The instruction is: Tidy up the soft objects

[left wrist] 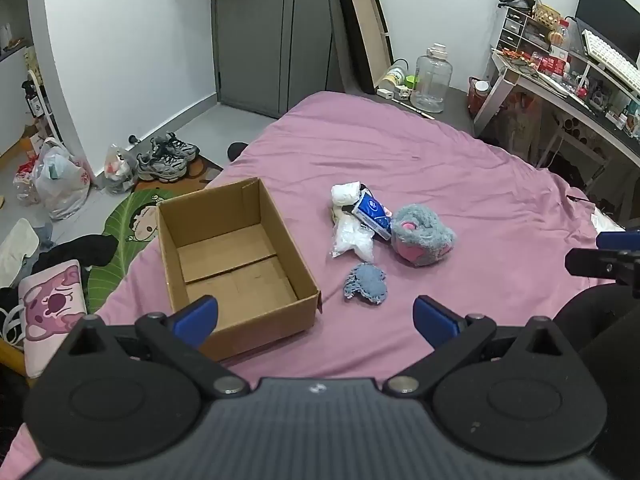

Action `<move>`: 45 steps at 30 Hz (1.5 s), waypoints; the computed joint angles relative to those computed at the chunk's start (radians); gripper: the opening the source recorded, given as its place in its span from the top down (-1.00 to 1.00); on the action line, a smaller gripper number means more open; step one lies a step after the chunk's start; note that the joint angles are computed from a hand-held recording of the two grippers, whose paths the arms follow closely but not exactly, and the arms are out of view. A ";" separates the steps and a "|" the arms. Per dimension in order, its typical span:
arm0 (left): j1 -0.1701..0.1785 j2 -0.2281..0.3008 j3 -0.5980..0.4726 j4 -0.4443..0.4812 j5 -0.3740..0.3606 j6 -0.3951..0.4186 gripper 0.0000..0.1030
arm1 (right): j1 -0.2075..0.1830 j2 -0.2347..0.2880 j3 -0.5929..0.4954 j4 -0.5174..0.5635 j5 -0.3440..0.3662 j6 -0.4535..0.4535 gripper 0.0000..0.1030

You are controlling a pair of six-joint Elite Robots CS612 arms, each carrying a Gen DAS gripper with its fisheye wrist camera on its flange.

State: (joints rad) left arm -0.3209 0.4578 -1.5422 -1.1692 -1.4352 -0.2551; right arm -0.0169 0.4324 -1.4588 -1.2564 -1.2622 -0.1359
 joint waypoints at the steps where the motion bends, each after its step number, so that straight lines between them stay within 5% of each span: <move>1: 0.001 0.002 -0.002 -0.006 -0.005 0.000 -1.00 | -0.001 -0.001 0.001 -0.002 -0.001 0.002 -1.00; 45: -0.002 0.002 -0.029 -0.028 0.001 -0.045 -1.00 | -0.005 -0.001 -0.010 0.006 0.020 -0.002 -1.00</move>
State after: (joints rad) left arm -0.3232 0.4602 -1.5716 -1.1972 -1.4342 -0.3000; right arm -0.0224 0.4311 -1.4686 -1.2508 -1.2418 -0.1379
